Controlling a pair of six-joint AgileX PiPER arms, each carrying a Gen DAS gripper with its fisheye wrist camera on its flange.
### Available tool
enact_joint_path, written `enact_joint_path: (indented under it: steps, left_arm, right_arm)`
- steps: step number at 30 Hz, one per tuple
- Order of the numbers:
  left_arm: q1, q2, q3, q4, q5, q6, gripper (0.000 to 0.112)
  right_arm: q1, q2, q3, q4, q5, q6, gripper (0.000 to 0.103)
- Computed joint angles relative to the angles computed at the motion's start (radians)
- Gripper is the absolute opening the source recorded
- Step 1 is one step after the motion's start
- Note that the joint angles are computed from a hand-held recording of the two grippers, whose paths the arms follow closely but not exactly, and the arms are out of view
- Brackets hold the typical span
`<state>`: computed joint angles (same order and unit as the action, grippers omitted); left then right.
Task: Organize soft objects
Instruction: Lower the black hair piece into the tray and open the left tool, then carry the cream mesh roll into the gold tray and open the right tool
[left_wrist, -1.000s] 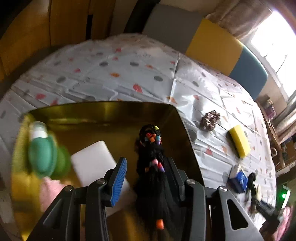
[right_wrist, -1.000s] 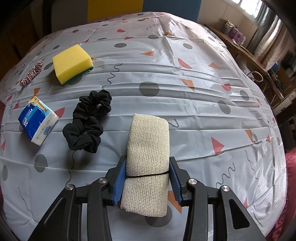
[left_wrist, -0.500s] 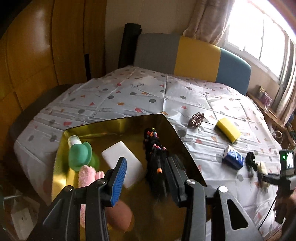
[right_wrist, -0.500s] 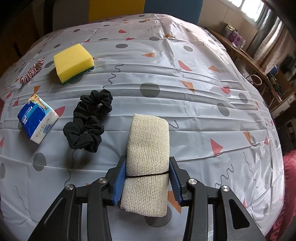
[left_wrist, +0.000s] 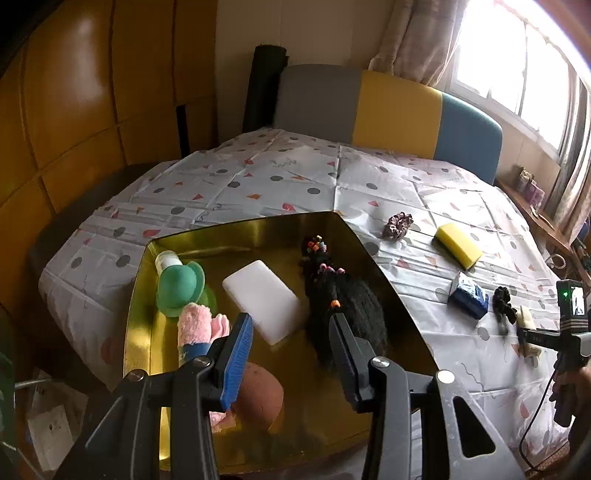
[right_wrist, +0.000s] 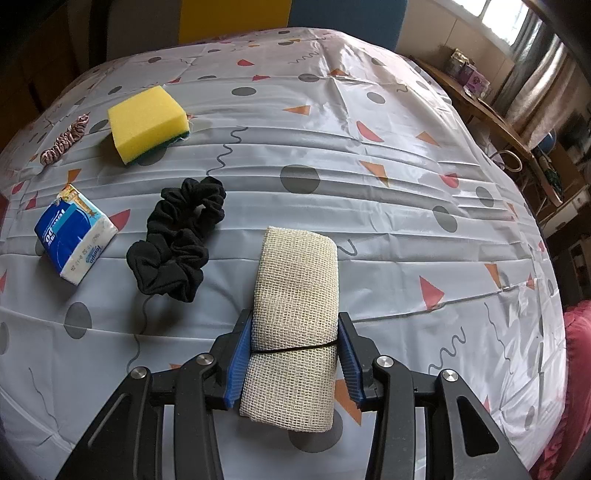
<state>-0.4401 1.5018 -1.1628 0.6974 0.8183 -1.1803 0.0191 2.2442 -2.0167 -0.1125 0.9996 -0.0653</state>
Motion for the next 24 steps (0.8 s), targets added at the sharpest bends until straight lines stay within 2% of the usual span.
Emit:
enact_joint_path:
  steps: [16, 20, 24]
  left_arm:
    - [0.004, -0.045, 0.058, 0.006, 0.003, -0.027, 0.043]
    - [0.013, -0.066, 0.077, 0.006, 0.000, -0.030, 0.043]
    - [0.044, -0.091, 0.103, -0.001, -0.002, -0.031, 0.043]
  right_arm:
    - [0.001, -0.004, 0.010, -0.008, -0.012, 0.001, 0.044]
    - [-0.016, -0.003, -0.009, 0.034, 0.002, 0.004, 0.043]
    - [-0.047, -0.030, -0.001, 0.122, -0.030, -0.001, 0.043]
